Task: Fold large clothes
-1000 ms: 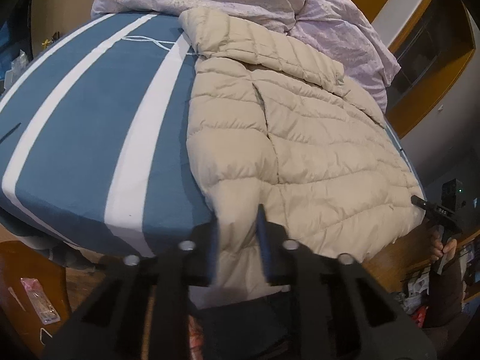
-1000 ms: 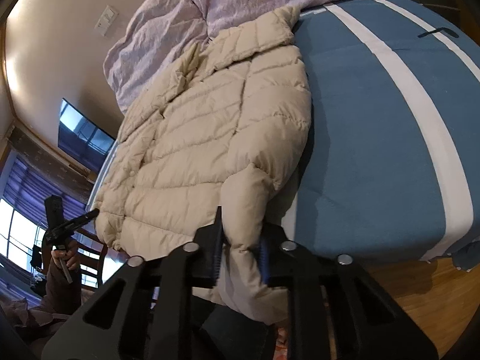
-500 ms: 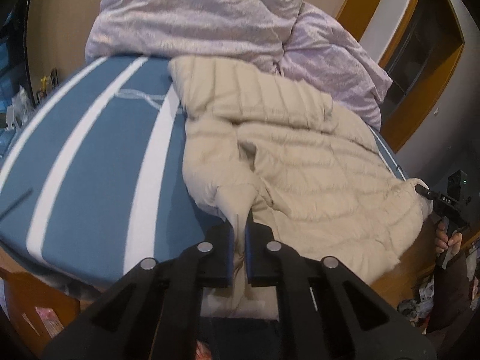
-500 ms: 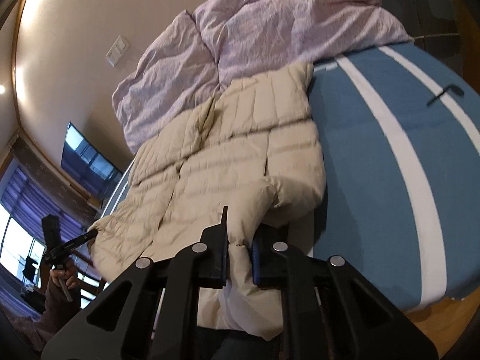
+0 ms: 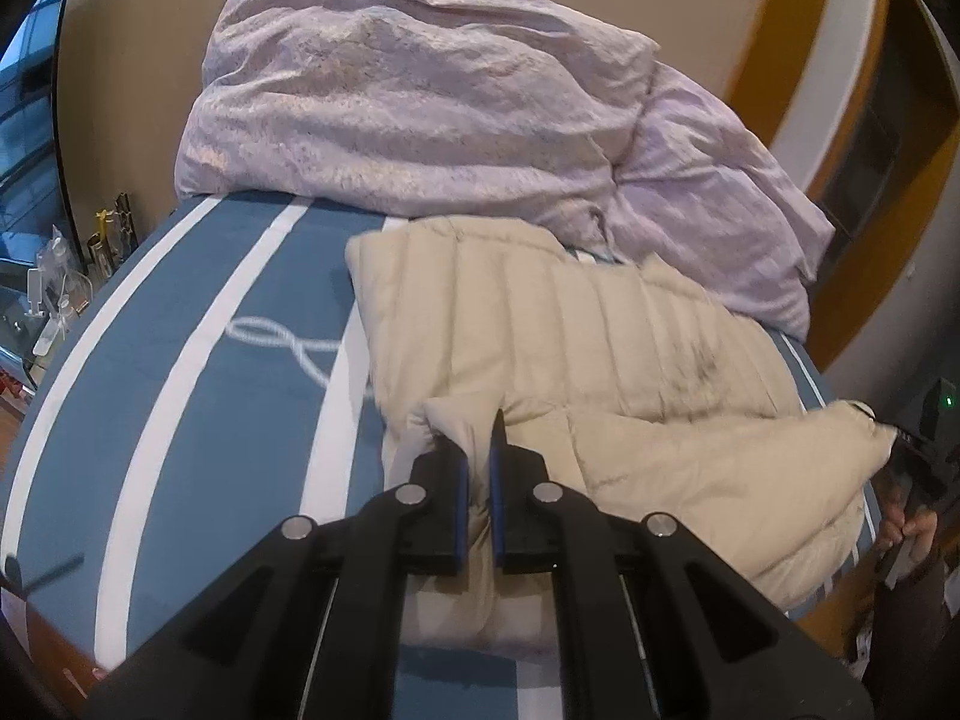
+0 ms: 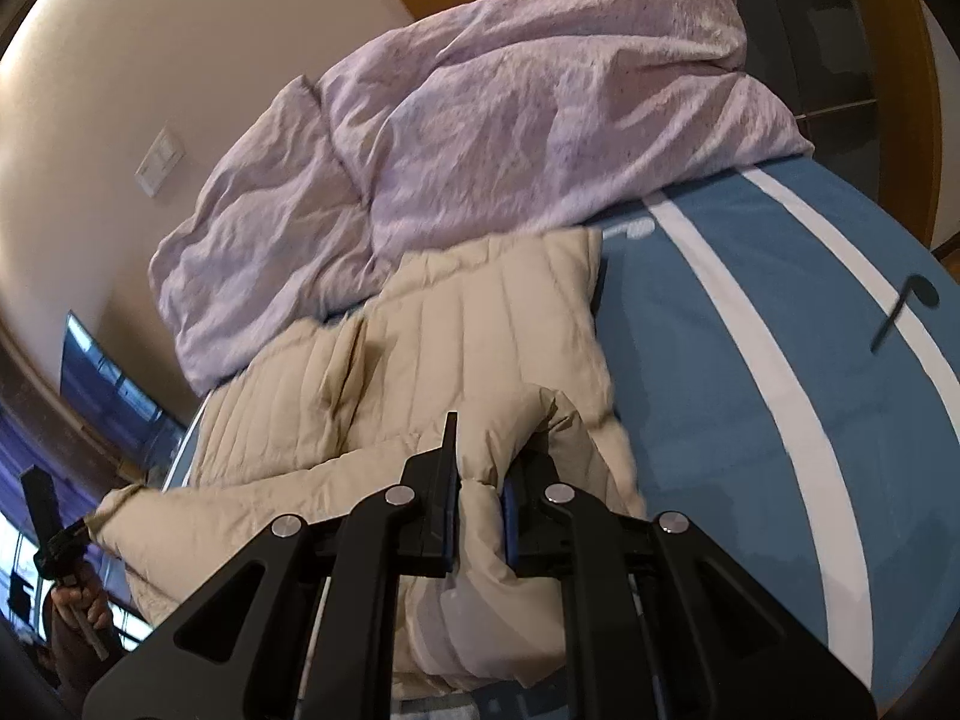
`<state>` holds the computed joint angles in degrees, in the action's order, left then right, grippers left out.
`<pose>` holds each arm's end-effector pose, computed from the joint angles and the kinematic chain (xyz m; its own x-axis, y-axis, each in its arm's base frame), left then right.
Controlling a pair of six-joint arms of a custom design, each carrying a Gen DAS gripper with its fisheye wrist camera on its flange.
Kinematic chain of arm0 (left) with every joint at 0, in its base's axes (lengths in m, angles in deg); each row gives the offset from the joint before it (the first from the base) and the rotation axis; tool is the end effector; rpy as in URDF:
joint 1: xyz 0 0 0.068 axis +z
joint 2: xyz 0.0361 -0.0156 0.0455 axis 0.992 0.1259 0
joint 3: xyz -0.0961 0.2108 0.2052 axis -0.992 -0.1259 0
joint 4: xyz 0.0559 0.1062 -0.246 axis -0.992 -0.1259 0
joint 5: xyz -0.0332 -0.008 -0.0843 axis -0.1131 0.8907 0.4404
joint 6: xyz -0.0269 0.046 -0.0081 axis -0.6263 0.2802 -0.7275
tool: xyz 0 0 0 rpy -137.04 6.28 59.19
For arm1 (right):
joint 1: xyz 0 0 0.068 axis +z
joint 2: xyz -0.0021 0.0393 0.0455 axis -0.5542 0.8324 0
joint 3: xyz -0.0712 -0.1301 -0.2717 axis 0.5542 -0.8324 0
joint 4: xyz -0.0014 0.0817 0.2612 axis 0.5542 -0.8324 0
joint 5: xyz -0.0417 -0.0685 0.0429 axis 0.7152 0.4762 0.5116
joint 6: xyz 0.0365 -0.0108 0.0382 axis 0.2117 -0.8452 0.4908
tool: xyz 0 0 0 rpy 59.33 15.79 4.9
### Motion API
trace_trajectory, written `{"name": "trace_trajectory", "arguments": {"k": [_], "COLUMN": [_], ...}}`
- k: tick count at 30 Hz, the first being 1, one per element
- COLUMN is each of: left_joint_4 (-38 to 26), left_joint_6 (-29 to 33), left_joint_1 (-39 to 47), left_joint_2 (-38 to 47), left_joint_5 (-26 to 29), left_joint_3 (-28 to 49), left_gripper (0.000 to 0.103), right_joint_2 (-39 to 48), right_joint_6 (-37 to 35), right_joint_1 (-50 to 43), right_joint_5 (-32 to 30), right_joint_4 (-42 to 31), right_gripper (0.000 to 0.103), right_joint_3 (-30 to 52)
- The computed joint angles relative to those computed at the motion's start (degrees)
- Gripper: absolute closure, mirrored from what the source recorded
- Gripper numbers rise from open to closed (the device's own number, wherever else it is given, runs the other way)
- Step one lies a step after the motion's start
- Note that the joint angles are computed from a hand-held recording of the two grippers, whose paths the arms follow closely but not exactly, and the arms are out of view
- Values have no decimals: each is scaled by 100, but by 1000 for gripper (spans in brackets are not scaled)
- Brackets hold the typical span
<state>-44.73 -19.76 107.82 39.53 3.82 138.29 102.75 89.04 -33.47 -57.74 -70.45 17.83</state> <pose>0.2684 0.1003 0.2632 -0.7249 0.0775 -0.6845 0.3444 0.9013 -0.2627 0.1383 0.0020 0.2185 -0.4888 0.5698 -0.6606 0.2918 0.8204 0.4918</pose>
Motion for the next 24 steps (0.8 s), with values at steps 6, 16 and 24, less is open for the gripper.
{"name": "trace_trajectory", "arguments": {"k": [6,16,24], "left_joint_4": [694,1187,1061], "left_joint_6": [-1188,-2067,-2696], "left_joint_1": [-766,-1621,-1984], "left_joint_2": [811,2294,3461], "left_joint_5": [-508,-1341,-1578], "left_joint_3": [785,1959,3200], "left_gripper": [97,97,95], "right_joint_2": [1440,4049,5415], "right_joint_6": [-127,17,299], "right_joint_1": [-878,-1403,-1638], "right_joint_5": [-588,-1020,-1323], "right_joint_4": [1373,3141,3754], "right_gripper": [92,92,84], "right_joint_3": [221,949,1568]}}
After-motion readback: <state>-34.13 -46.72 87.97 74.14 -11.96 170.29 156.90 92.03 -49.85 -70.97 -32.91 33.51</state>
